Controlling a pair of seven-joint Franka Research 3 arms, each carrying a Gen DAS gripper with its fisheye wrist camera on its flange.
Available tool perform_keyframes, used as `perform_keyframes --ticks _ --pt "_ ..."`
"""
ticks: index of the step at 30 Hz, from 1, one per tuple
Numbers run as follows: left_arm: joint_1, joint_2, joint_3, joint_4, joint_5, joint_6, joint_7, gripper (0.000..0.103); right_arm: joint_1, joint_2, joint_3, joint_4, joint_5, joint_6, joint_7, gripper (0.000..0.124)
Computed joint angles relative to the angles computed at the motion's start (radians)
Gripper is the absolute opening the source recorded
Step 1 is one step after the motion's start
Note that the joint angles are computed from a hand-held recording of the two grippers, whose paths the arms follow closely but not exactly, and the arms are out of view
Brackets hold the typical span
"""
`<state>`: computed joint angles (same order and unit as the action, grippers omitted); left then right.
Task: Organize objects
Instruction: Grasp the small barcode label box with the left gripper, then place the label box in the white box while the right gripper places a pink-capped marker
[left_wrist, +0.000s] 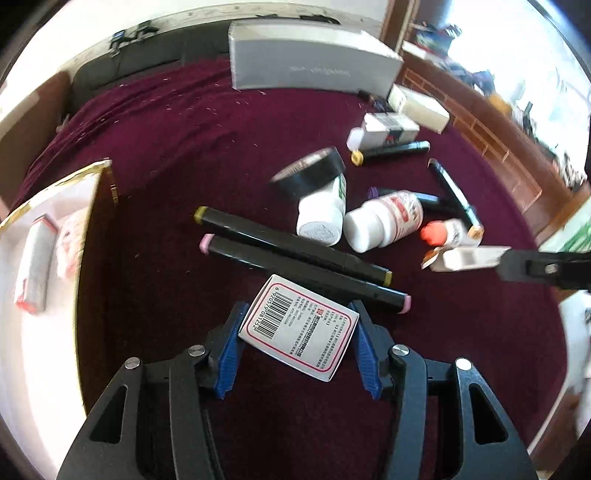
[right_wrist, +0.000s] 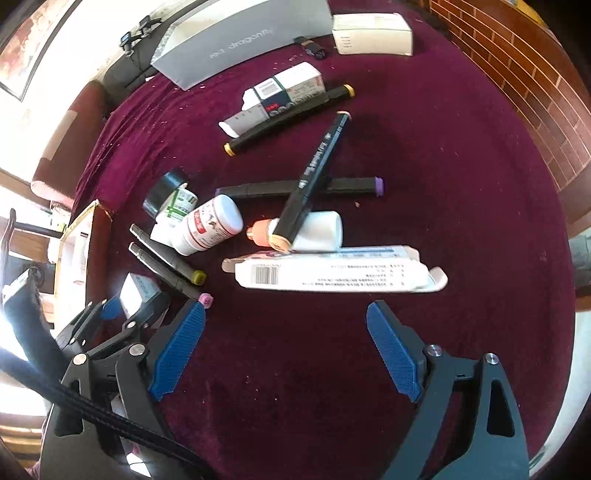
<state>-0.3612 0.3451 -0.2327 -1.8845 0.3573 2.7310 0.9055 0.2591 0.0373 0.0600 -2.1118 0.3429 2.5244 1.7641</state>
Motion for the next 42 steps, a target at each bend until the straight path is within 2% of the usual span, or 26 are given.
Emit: perform_keyframes --ticks 7,10,13,15,17,20,23,24,28,31,33,38,40,42 --pt "0.043 -0.183 -0.013 -0.180 -0.080 0.105 -0.068 0.048 0.013 0.080 0.017 0.127 0.036 -0.029 -0.100 0.091" --pt "0.062 -0.236 -0.019 -0.236 -0.122 0.135 -0.076 0.048 0.022 0.129 0.038 0.214 0.079 -0.047 -0.194 0.091" --pt "0.079 -0.303 -0.020 -0.315 -0.184 0.164 -0.086 0.048 0.049 0.224 0.060 0.358 0.055 -0.135 -0.296 0.091" --pt "0.084 -0.339 -0.013 -0.357 -0.182 0.171 -0.114 0.048 0.076 0.294 0.066 0.447 0.012 -0.186 -0.327 0.090" --pt "0.091 -0.373 -0.007 -0.396 -0.168 0.174 -0.147 0.048 0.083 0.348 0.079 0.515 0.026 -0.236 -0.367 0.085" --pt "0.103 -0.421 0.000 -0.451 -0.150 0.179 -0.186 0.048 0.082 0.420 0.086 0.603 0.060 -0.319 -0.401 0.085" --pt "0.119 -0.463 0.003 -0.498 -0.128 0.187 -0.218 0.048 0.089 0.474 0.071 0.665 0.042 -0.377 -0.385 0.085" --pt "0.121 -0.470 0.005 -0.507 -0.129 0.191 -0.222 0.048 0.086 0.471 0.072 0.658 0.053 -0.362 -0.393 0.085" --pt "0.110 -0.491 0.029 -0.547 -0.189 0.223 -0.188 0.048 0.080 0.492 0.069 0.690 0.059 -0.393 -0.390 0.085" --pt "0.095 -0.494 0.049 -0.562 -0.246 0.241 -0.134 0.048 0.037 0.518 0.101 0.732 0.147 -0.499 -0.423 0.083" --pt "0.081 -0.498 0.064 -0.573 -0.291 0.250 -0.089 0.048 0.034 0.518 0.104 0.736 0.162 -0.534 -0.455 0.083" --pt "0.060 -0.495 0.083 -0.577 -0.378 0.257 0.005 0.048 0.078 0.540 0.059 0.753 0.090 -0.511 -0.385 0.081" --pt "0.069 -0.502 0.076 -0.582 -0.378 0.257 0.009 0.048 0.107 0.536 0.038 0.741 0.016 -0.504 -0.362 0.072" --pt "0.065 -0.507 0.083 -0.589 -0.400 0.260 0.028 0.048 0.154 0.492 0.014 0.669 -0.086 -0.437 -0.339 0.056"
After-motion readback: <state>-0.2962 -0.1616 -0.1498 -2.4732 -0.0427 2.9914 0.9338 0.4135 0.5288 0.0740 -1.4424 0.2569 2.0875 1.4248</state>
